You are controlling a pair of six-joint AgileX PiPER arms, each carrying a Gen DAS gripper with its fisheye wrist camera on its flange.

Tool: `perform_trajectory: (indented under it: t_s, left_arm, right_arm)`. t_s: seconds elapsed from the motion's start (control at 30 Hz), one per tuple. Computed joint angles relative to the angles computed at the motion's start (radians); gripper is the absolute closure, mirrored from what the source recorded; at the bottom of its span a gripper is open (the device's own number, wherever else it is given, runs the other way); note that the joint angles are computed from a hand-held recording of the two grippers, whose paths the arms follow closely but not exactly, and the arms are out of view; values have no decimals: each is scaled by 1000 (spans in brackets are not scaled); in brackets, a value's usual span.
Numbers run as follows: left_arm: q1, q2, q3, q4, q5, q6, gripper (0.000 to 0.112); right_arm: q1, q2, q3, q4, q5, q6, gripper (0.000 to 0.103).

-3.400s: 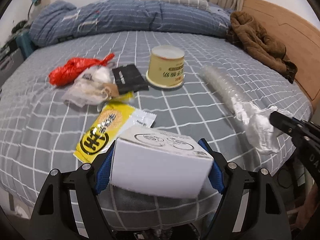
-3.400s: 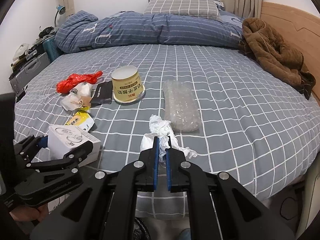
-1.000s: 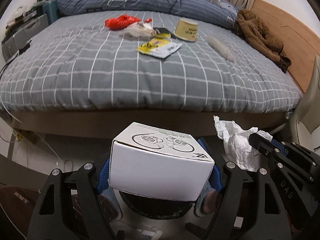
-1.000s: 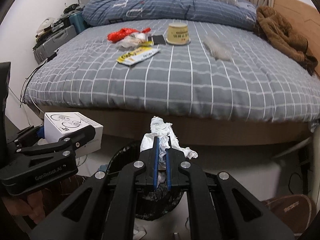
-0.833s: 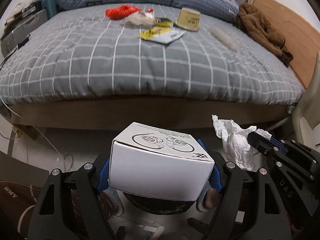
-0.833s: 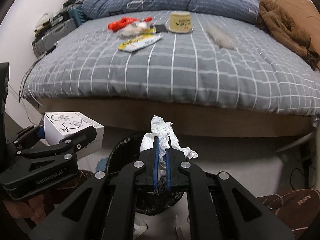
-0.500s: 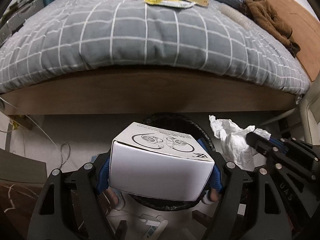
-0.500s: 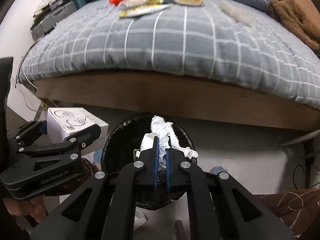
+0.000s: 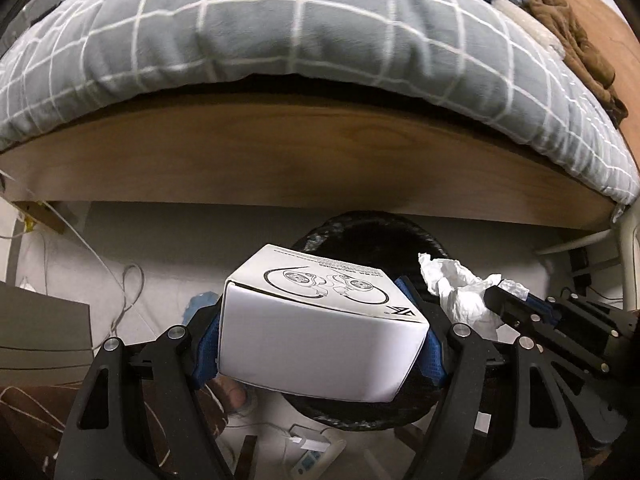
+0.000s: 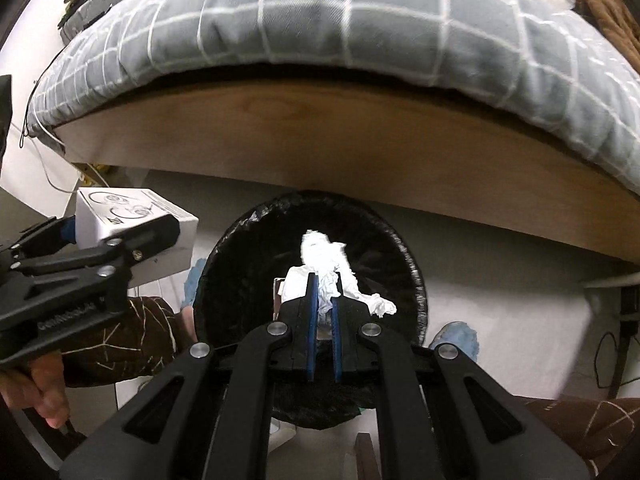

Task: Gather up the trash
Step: 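Open the right tool then the left tool, dropping tissue and box into the bin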

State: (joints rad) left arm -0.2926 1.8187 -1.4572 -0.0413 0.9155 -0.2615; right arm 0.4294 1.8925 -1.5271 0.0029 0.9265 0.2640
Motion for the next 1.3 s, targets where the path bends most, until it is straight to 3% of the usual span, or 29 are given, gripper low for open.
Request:
perform_trajectory:
  t_s: [0.2,0.27,0.43,0.8,1.03,1.3]
  left_arm:
    - [50,-6,44,-8,-9,19,38]
    - [61,-5,47,-6,-5,22,38]
    - [69,-4,52,-7,0,22,38]
    - [21,32,-2,-28,4,26,38]
    - [-53,72,-70,-17,22,15,38]
    - [-117,102,-120,-3,36,-6,38]
  right_arm:
    - [11,59,-25,35,-6,-36,94]
    - [15,81,-47,45,3,-44,89]
    - [23,86,-59,35,10,-29,60]
    - [-25,4,27,-61,-59,51,19]
    - [-83,-60,104,-141,-94,122,10]
    - [-138,-103,145,-164,-106,133,10]
